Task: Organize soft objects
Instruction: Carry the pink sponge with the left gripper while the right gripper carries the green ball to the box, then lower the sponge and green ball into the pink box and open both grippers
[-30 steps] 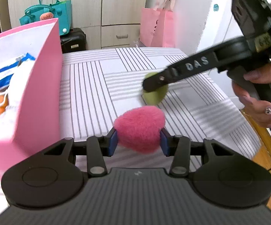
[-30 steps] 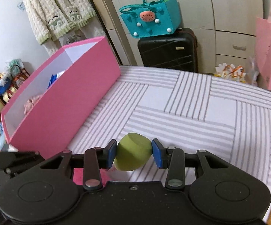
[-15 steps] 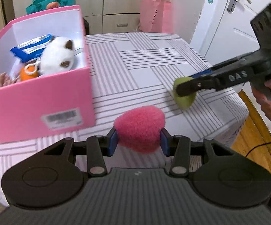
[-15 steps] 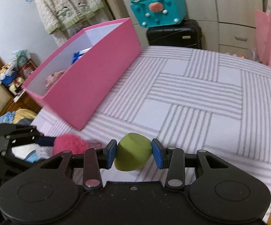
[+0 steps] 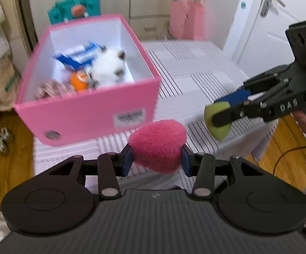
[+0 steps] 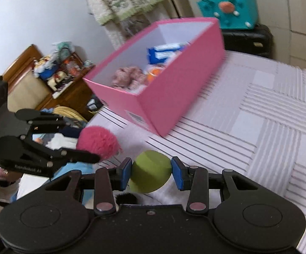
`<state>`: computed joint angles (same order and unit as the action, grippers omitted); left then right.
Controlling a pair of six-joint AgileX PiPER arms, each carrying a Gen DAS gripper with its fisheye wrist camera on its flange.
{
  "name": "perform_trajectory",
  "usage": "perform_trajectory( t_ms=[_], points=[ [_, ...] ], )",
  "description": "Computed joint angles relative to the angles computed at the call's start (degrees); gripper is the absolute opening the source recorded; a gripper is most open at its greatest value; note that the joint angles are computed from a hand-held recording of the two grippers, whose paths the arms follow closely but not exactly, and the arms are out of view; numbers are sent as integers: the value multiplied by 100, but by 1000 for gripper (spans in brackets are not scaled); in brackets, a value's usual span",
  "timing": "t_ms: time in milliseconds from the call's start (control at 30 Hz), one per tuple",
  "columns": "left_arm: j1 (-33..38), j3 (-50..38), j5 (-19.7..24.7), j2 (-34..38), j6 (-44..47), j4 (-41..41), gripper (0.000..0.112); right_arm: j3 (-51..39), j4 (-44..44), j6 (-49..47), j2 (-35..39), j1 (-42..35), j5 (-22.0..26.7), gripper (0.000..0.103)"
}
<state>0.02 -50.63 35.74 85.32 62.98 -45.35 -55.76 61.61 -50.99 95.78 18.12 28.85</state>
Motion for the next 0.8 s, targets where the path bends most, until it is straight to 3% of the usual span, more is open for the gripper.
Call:
perform_trajectory(
  t_ms=[167, 367, 500, 633, 800],
  points=[
    [403, -198, 148, -145, 551, -603, 45, -358, -46, -50, -92, 298, -236, 46],
    [687, -927, 307, 407, 838, -1223, 45, -1113, -480, 278, 172, 475, -703, 47],
    [638, -1645, 130, 1094, 909, -1724, 45, -1958, -1751, 1247, 753, 570, -1146, 47],
    [371, -2448, -502, 1836, 542, -1784, 45, -3296, -1948, 1611, 1711, 359, -821, 47],
    [198, -3841, -384, 2824, -1098, -501, 46, -5084, -3301, 3077, 2870, 354, -142, 47]
  ],
)
